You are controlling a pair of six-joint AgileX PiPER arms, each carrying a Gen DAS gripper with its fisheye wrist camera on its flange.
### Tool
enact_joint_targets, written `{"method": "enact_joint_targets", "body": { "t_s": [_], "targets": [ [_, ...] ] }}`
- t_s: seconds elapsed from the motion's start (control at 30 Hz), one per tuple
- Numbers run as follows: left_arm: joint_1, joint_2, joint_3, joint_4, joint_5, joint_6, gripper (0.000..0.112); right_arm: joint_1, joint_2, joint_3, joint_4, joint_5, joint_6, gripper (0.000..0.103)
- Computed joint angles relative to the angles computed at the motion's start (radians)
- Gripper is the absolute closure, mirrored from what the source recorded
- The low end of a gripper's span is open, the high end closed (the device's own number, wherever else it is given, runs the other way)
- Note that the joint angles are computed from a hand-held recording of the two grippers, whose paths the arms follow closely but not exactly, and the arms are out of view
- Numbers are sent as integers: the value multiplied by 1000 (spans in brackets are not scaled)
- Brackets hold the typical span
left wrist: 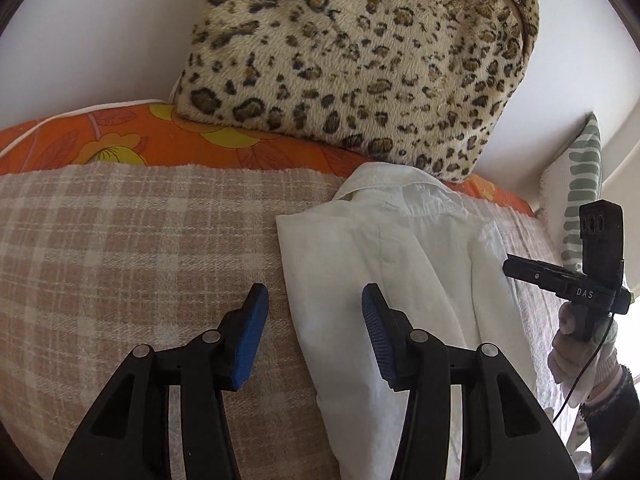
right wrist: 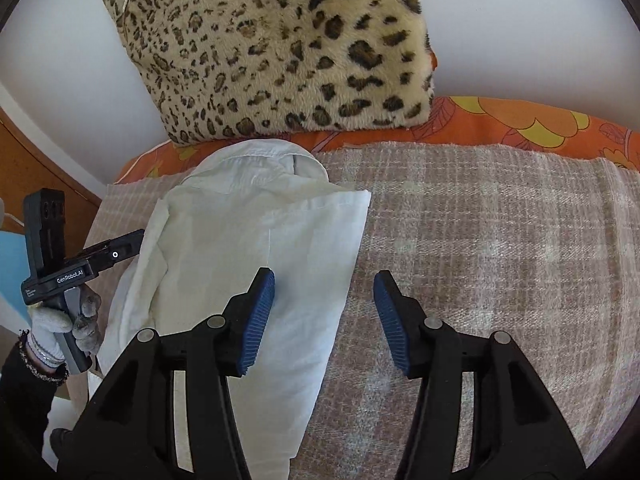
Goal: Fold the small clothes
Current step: 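Move both open tools to the collar end of the shirt, then grasp the collar end with both tools and lift it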
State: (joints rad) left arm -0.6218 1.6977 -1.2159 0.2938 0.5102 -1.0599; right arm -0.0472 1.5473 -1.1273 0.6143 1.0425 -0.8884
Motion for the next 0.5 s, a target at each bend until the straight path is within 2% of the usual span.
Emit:
{"method": "enact_joint_targets", "body": {
  "t_s": [0.1,0.23,0.37,0.43,0.47,0.5],
  "targets": [
    [18,27,-34,-24,-3,51,65,27,29,-8,5,-38,-9,49],
    [42,44,-47,-53,-30,88,67,42,59,-37,23,-32,-9,49],
    [28,75,-87,-2,-9,70,68,65,60,-43,9,-31,-18,49],
    [19,95,-118,30,22,52,86,84,56,-38,-5,-52,-12,55],
    [20,98,-121,32,25,49,90,91,56,-38,-11,-59,-5,58],
    [22,99,-121,33,26,42,96,98,59,-43,-18,-64,6,65]
  ]
}}
